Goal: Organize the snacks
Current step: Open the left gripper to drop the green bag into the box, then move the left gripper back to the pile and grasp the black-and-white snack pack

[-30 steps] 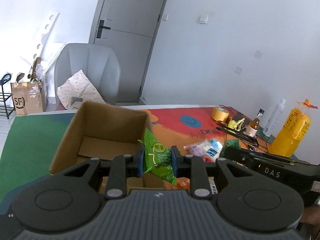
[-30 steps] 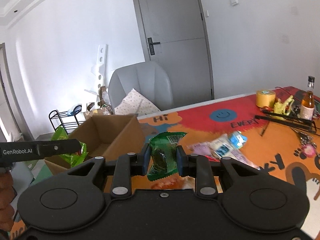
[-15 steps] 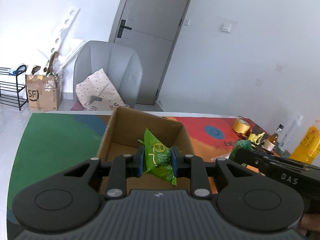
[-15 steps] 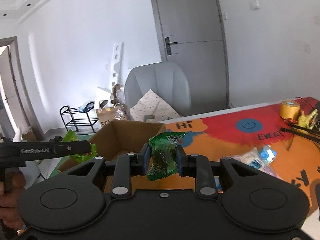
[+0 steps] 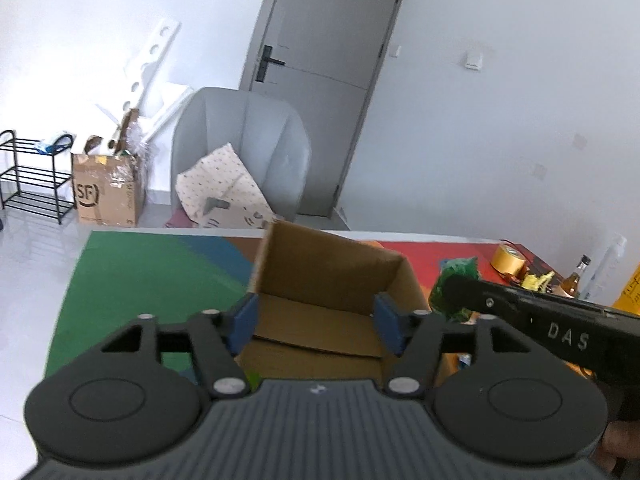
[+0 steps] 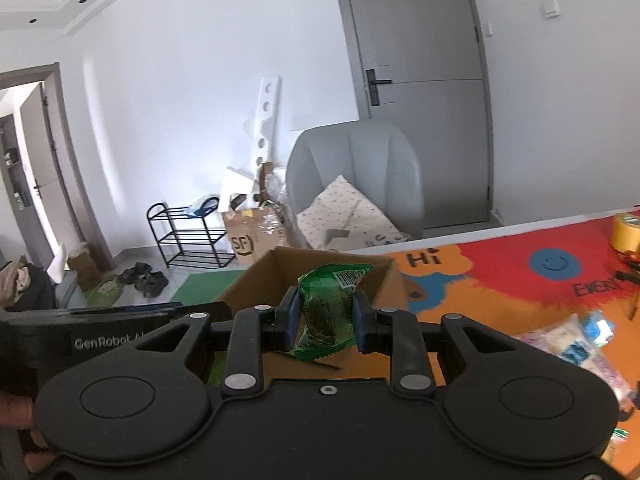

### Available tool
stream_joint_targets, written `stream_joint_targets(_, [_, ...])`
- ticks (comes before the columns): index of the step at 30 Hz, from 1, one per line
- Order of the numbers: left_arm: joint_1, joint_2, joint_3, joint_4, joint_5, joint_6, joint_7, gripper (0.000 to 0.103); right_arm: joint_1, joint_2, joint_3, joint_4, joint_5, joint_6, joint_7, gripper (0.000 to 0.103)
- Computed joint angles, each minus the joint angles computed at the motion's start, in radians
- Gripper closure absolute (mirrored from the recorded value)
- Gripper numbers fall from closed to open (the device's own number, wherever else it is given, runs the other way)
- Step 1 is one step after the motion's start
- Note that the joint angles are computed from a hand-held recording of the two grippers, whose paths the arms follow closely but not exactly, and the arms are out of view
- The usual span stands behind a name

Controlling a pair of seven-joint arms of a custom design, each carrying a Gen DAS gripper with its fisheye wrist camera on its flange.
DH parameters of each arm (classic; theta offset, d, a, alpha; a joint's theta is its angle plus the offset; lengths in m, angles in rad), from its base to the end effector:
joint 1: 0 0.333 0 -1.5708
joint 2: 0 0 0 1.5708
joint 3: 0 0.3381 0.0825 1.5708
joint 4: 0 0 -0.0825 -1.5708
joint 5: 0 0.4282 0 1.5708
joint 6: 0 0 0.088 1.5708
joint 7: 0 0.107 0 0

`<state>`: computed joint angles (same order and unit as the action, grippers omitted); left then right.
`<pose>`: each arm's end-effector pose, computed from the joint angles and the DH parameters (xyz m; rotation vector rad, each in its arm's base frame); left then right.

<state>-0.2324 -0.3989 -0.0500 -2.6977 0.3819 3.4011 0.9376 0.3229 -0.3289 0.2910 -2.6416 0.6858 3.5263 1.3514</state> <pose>0.4195 -0.1665 0.4764 -1.5984 1.7402 -1.2808 0.4115 0.2034 0.4766 -1.5020 1.3916 -0.6781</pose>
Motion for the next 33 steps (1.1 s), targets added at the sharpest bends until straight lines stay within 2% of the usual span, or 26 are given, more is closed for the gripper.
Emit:
stream_joint_targets(2, [0.064,-0.01,-0.062,-0.007,-0.032,0.002,0.003,0.027,0.06,0.017,-0.076,0.003,-0.081,0.015,0.06,0.072])
stream_joint_targets(3, [0.089,-0.014,-0.089,-0.01,-0.045,0.001,0.005,0.025,0.061,0.02,-0.08,0.006,-0.092,0.017,0.069,0.067])
stream_joint_targets(5, [0.108,-0.021,-0.109,-0.015,-0.056,-0.002,0.011,0.02,0.047,0.024,-0.066,0.007,-0.083,0.027,0.07,0.064])
stream_joint_targets(7, [0.11,-0.023,-0.114,-0.016,-0.059,-0.005,0.017,0.016,0.07,0.01,-0.098,-0.01,-0.115,0.026,0.109,0.057])
stream_joint_targets(9, [0.114,-0.024,-0.122,-0.016,-0.063,-0.004,0.023,0.013,0.042,-0.005,-0.067,-0.023,-0.083,0.028,0.106,0.048])
stream_joint_targets(11, [0.123,-0.025,-0.141,-0.016,-0.072,-0.007,0.026,0.01,-0.001,-0.017,-0.014,-0.029,-0.023,0.023,0.076,0.045])
stream_joint_targets(13, [0.129,-0.026,-0.156,-0.015,-0.083,-0.011,0.025,0.009,-0.016,-0.037,0.0,-0.044,0.008,0.017,0.065,0.039])
stream_joint_targets(15, [0.123,-0.026,-0.158,-0.015,-0.086,-0.015,0.024,0.007,-0.038,-0.06,0.025,-0.061,0.048,0.017,0.054,0.028])
stream_joint_targets(19, [0.114,-0.031,-0.17,-0.019,-0.086,-0.011,0.029,0.004,-0.096,-0.097,0.099,-0.086,0.159,0.016,0.001,0.018])
stream_joint_targets(21, [0.108,-0.035,-0.178,-0.021,-0.088,-0.01,0.029,0.001,-0.107,-0.119,0.115,-0.1,0.203,0.011,-0.013,0.01])
stream_joint_targets(25, [0.089,-0.043,-0.183,-0.029,-0.089,0.0,0.026,0.0,-0.143,-0.162,0.162,-0.12,0.302,0.003,-0.056,0.004])
stream_joint_targets(27, [0.072,-0.045,-0.177,-0.031,-0.085,0.003,0.025,0.0,-0.136,-0.179,0.159,-0.136,0.326,0.01,-0.061,0.0])
stream_joint_targets(30, [0.054,-0.05,-0.178,-0.032,-0.074,-0.003,0.031,0.0,-0.134,-0.208,0.168,-0.16,0.38,0.012,-0.086,0.0])
stream_joint_targets(33, [0.006,-0.053,-0.144,-0.036,-0.059,-0.008,0.026,0.0,-0.133,-0.233,0.17,-0.176,0.432,0.002,-0.112,0.0])
